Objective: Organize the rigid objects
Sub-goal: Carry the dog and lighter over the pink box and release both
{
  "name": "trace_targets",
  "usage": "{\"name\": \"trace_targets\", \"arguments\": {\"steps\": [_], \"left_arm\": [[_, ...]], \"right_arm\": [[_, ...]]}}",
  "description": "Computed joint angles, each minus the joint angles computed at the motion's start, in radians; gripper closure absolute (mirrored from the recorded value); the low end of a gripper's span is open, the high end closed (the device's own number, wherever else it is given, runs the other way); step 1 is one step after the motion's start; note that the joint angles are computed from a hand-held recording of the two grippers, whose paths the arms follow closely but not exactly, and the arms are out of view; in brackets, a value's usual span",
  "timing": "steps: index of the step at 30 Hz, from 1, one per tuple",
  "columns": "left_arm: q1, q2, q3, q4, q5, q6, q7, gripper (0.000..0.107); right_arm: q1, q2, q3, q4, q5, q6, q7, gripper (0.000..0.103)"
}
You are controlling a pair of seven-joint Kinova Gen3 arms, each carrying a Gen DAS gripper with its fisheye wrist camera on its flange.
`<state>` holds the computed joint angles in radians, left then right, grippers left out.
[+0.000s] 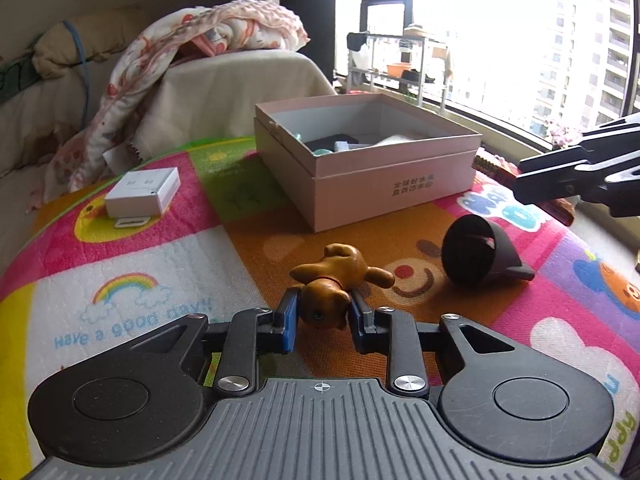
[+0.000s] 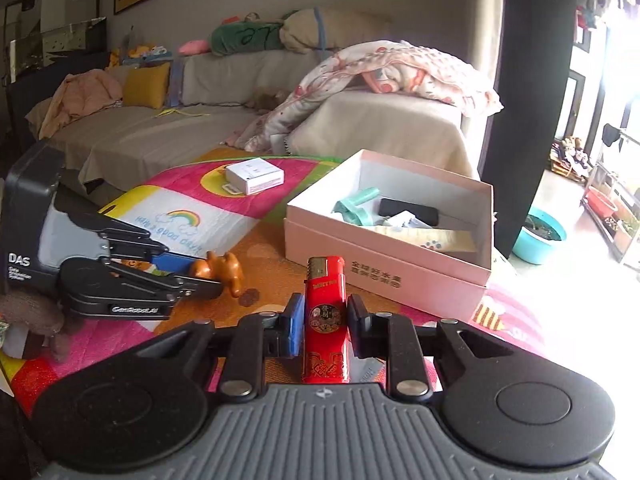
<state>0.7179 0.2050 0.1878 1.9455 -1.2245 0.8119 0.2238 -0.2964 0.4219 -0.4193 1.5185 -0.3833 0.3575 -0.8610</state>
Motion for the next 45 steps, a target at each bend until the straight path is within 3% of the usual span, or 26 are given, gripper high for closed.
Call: {"name": "trace_targets", "arguments": {"steps": [6,10,12,14,19,22,26,28,31,32,33,35,38,41,43,45], "left_arm": [[0.017,-0.037,0.027,-0.025,-0.018,0.012,-0.063,0.078],[0.004,-0.053,0.025,-0.068,-0.105,0.024,-0.092,0.078],[-0.033,-0.053,0.022,-0.106,-0.183,0.008,-0.099,0.078],[-0.124,-0.049,0.036,-0.158,-0.215,-0.065,-0.134,0.078],[-0.356,0.042,0.063,-0.340,-0.060,-0.268,-0.250,0.078],[-0.412,0.126,0.055,-0.425,0.055,-0.305,-0.372,0.078],[-0.354,0.184,-0.097,-0.445,0.216,-0.420,-0.445,0.077],[-0.356,0.199,-0.122,-0.438,0.260,-0.463,-0.457,0.077],[-0.282,0.206,-0.242,-0.414,0.215,-0.514,-0.363,0.077],[-0.253,0.196,-0.288,-0.397,0.187,-0.535,-0.323,0.077],[-0.224,0.186,-0.335,-0.377,0.159,-0.562,-0.282,0.077],[-0.160,0.148,-0.427,-0.327,0.094,-0.602,-0.201,0.077],[-0.031,0.099,-0.566,-0.256,-0.026,-0.565,-0.079,0.077],[0.106,0.072,-0.705,-0.190,-0.109,-0.465,0.027,0.077],[0.162,0.052,-0.779,-0.154,-0.087,-0.422,0.027,0.077],[0.147,0.030,-0.778,-0.129,-0.026,-0.367,-0.038,0.077]], "right_arm": [[0.023,0.002,-0.001,0.006,-0.009,-0.007,-0.003,0.081],[0.076,0.004,-0.050,-0.005,-0.053,-0.014,0.035,0.080],[0.081,0.013,-0.055,-0.038,-0.065,-0.020,0.038,0.080],[0.052,0.035,-0.024,-0.116,-0.030,-0.004,-0.011,0.080],[-0.116,0.130,0.176,-0.348,0.057,0.027,-0.200,0.080],[-0.172,0.206,0.249,-0.487,0.106,0.095,-0.315,0.080],[-0.219,0.314,0.295,-0.672,0.209,0.226,-0.431,0.080],[-0.230,0.360,0.298,-0.745,0.242,0.269,-0.457,0.080],[-0.234,0.399,0.283,-0.781,0.267,0.254,-0.442,0.079],[-0.239,0.400,0.290,-0.777,0.275,0.245,-0.456,0.070],[-0.235,0.397,0.283,-0.767,0.274,0.239,-0.460,0.056],[-0.215,0.368,0.260,-0.692,0.260,0.182,-0.460,0.047],[-0.174,0.306,0.217,-0.553,0.249,0.101,-0.431,0.047],[-0.136,0.240,0.181,-0.414,0.241,0.033,-0.411,0.041],[-0.119,0.204,0.167,-0.326,0.233,-0.023,-0.406,0.040],[-0.104,0.177,0.154,-0.265,0.232,-0.044,-0.400,0.040]]}}
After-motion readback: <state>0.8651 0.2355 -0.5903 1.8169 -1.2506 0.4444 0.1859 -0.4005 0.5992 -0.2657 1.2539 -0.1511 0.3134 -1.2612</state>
